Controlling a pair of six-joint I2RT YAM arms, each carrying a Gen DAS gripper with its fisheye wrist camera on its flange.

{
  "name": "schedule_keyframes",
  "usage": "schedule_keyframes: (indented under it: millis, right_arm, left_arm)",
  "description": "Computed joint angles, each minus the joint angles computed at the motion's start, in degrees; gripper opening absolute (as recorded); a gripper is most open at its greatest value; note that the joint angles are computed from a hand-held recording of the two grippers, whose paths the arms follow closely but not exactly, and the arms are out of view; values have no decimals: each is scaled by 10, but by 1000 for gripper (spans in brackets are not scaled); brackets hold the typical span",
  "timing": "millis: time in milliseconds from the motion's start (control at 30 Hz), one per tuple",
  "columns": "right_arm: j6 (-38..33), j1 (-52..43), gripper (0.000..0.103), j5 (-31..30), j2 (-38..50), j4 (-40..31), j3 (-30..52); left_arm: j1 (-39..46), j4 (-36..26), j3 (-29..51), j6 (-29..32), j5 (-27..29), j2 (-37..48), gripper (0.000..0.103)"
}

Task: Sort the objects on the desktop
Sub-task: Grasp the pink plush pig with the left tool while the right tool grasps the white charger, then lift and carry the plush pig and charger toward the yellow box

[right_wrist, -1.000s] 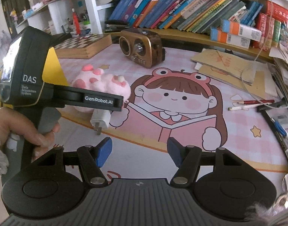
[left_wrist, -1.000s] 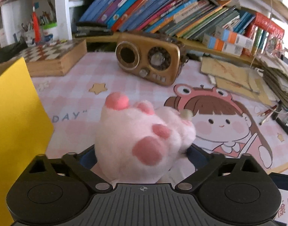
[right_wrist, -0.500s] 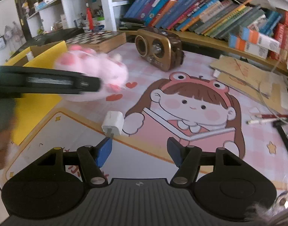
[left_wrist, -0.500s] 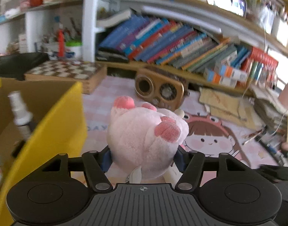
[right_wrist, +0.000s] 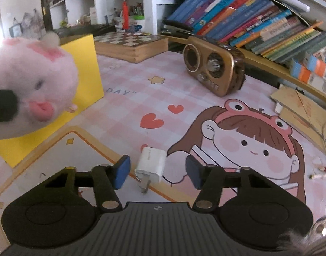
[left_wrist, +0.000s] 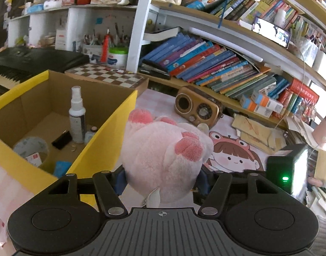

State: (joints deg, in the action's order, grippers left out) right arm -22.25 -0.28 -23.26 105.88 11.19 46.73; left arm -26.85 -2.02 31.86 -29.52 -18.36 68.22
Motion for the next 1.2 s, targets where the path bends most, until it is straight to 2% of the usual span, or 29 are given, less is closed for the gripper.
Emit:
schedule_keyframes:
  millis: [167, 400, 633, 967, 1200]
  right_arm:
    - [-11, 13, 29, 10, 11, 6, 0]
    - [-14, -5, 28, 2, -23, -7, -17]
    - [22, -55, 28, -25, -97, -61, -48]
    - [56, -126, 28, -51, -270, -154, -124]
    - [77, -124, 28, -25, -396, -203, -184]
  left_arm:
    - [-6, -4, -11, -5, -4, -19, 63]
    - [-19, 7, -19, -5, 2, -26, 63]
    - [-33, 24, -35, -2, 14, -42, 63]
    - [-28, 19, -73, 36, 81, -111, 63]
    - [-8, -5, -109, 71, 136, -195, 63]
